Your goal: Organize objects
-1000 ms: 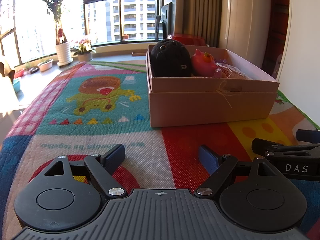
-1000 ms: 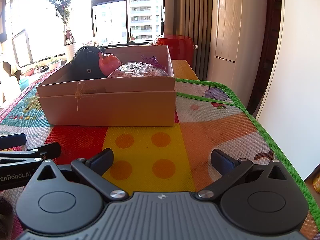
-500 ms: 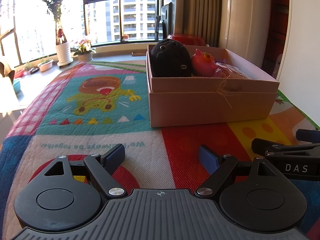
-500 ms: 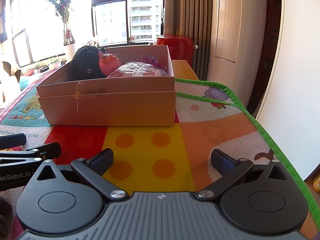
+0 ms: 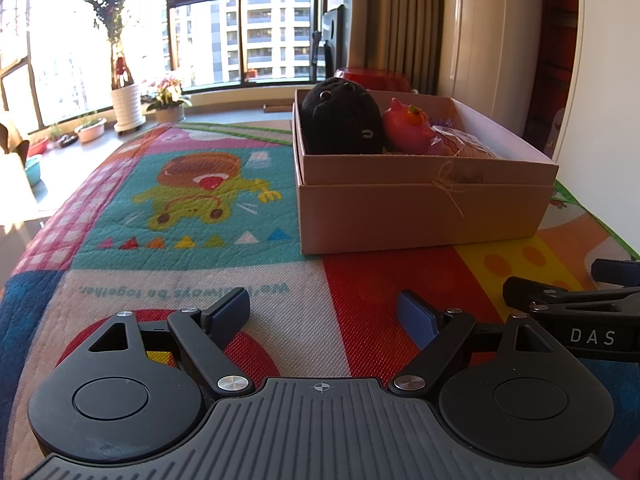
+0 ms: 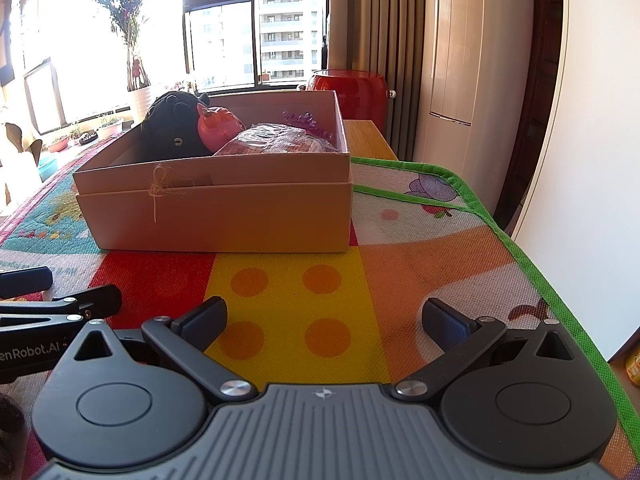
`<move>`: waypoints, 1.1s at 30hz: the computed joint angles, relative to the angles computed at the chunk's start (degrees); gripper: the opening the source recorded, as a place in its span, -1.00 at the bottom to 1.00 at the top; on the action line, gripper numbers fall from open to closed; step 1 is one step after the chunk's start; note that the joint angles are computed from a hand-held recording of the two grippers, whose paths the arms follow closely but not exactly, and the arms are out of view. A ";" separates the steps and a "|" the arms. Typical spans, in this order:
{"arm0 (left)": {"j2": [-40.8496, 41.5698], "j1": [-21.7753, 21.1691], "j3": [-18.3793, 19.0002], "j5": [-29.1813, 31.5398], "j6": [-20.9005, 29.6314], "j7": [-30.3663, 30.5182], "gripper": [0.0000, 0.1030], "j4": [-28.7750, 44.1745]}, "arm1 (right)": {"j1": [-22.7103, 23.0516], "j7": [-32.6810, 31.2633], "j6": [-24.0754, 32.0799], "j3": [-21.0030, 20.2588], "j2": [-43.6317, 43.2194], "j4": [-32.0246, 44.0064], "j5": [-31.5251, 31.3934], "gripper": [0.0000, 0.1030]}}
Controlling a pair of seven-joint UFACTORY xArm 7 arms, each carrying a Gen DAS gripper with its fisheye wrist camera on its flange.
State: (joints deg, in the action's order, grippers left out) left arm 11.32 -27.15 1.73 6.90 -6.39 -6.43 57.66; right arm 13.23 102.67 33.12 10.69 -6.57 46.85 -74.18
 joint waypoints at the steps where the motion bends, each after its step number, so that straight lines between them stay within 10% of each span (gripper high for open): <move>1: -0.05 0.05 -0.06 -0.03 -0.01 0.03 0.69 -0.06 | 0.01 0.03 0.01 0.01 -0.01 0.00 -0.01 1.00; 33: -0.29 1.23 -1.30 -0.34 0.12 0.42 0.70 -0.22 | -0.02 -0.12 -0.02 -0.04 0.00 0.04 0.03 1.00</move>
